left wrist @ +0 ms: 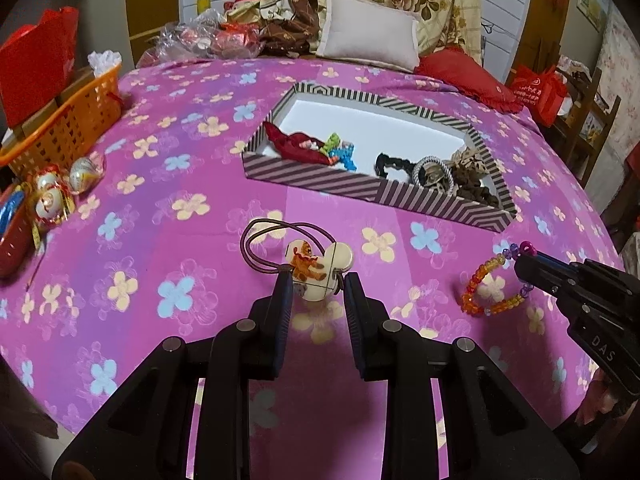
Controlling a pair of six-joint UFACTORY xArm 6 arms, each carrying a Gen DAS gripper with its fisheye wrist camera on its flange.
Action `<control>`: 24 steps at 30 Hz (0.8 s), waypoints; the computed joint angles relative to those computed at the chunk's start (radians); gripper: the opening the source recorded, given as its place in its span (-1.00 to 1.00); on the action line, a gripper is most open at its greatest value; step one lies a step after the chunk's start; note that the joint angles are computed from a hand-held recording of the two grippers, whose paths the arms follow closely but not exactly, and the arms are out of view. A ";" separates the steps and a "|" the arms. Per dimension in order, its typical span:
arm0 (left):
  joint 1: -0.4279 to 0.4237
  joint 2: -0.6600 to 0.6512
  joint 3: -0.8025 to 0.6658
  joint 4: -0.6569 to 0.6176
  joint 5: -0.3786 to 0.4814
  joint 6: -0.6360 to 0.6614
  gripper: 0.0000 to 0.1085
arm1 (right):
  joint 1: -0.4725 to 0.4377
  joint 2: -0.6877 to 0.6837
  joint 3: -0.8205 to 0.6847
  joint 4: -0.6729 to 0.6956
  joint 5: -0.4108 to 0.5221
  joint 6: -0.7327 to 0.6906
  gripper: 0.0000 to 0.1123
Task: Organize jewelry
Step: 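Grasp the orange beaded bracelet with the right tool while the left tool grasps the brown charm hair tie, then carry the bracelet and charm hair tie over the striped tray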
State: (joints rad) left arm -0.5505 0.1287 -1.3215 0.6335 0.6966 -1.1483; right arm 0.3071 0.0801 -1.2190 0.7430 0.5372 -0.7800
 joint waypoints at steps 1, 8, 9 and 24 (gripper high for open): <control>-0.002 -0.001 -0.004 0.004 0.005 -0.002 -0.54 | 0.000 -0.003 0.000 0.001 0.000 -0.001 -0.89; -0.010 -0.006 -0.021 0.030 0.030 -0.014 -0.54 | -0.001 -0.025 0.002 -0.003 0.004 -0.002 -0.89; -0.011 -0.006 -0.025 0.031 0.032 -0.013 -0.54 | -0.001 -0.027 0.002 -0.005 0.004 -0.001 -0.89; -0.022 0.001 -0.062 0.050 0.064 -0.013 -0.54 | -0.004 -0.035 -0.007 -0.017 0.009 0.008 -0.89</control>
State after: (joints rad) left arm -0.5724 0.1301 -1.3831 0.6836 0.7609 -1.1608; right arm 0.3030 0.0452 -1.2260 0.7260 0.5460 -0.7719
